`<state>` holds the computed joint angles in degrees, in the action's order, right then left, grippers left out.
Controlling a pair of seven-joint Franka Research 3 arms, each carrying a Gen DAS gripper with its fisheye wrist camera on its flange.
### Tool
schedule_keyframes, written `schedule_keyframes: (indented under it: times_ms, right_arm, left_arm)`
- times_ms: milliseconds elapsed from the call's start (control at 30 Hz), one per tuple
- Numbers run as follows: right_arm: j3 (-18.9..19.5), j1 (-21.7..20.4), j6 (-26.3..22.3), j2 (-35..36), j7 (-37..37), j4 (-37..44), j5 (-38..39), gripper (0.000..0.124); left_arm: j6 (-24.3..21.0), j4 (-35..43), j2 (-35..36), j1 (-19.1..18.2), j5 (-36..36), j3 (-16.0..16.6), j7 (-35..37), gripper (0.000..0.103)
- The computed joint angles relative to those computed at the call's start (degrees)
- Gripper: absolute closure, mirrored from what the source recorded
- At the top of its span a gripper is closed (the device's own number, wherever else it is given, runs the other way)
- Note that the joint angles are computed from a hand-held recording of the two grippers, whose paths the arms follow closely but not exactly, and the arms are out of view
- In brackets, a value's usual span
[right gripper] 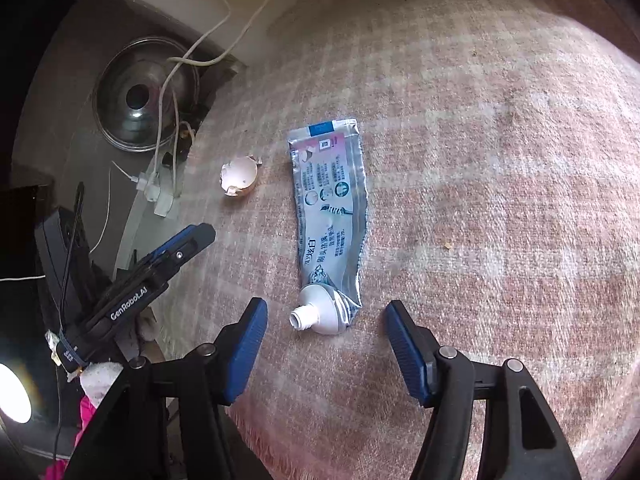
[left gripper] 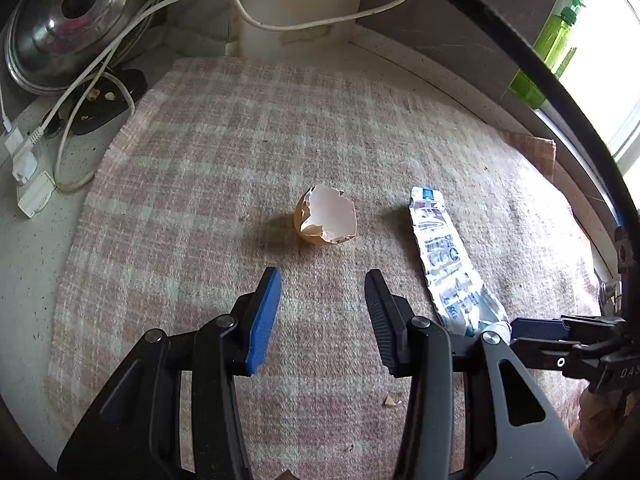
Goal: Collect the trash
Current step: 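Grasp the eggshell with the left tool while the right tool grasps the toothpaste tube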
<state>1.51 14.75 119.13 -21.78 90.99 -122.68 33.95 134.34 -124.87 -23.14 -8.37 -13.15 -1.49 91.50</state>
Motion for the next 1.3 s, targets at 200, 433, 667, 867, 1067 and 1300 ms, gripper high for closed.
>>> schedule_keyframes:
  times_ms: [200,433,667,867,1067,1300]
  right_arm:
    - [1.6,0.9,0.5,1.5,-2.0,1.8,-3.9,0.051]
    - [4.1,1.8,2.3,3.3,-2.1,3.6,-10.5,0.051]
    - [4.9,2.8,3.5,6.6,-1.6,5.6,-15.5,0.08]
    - [3.3,2.8,3.4,5.3,-3.2,4.3,-13.1,0.081]
    - [3.0,2.3,3.9,3.3,-3.2,3.0,-12.1,0.082]
    - [2.5,1.4,3.7,0.7,-3.3,1.6,-12.0,0.082]
  left_arm:
    - [0.1,3.6,4.8,0.5,4.4,-2.1,0.9,0.059]
    - [0.4,5.1,7.5,1.1,6.9,-3.2,1.1,0.059]
    - [1.6,5.1,8.1,1.4,8.8,-3.7,1.3,0.059]
    - [2.5,5.1,8.4,1.3,7.5,-3.5,0.4,0.059]
    - [3.2,5.2,8.6,1.5,5.0,-2.5,1.4,0.059]
    - [3.1,5.2,7.6,1.5,2.4,-2.2,2.2,0.059]
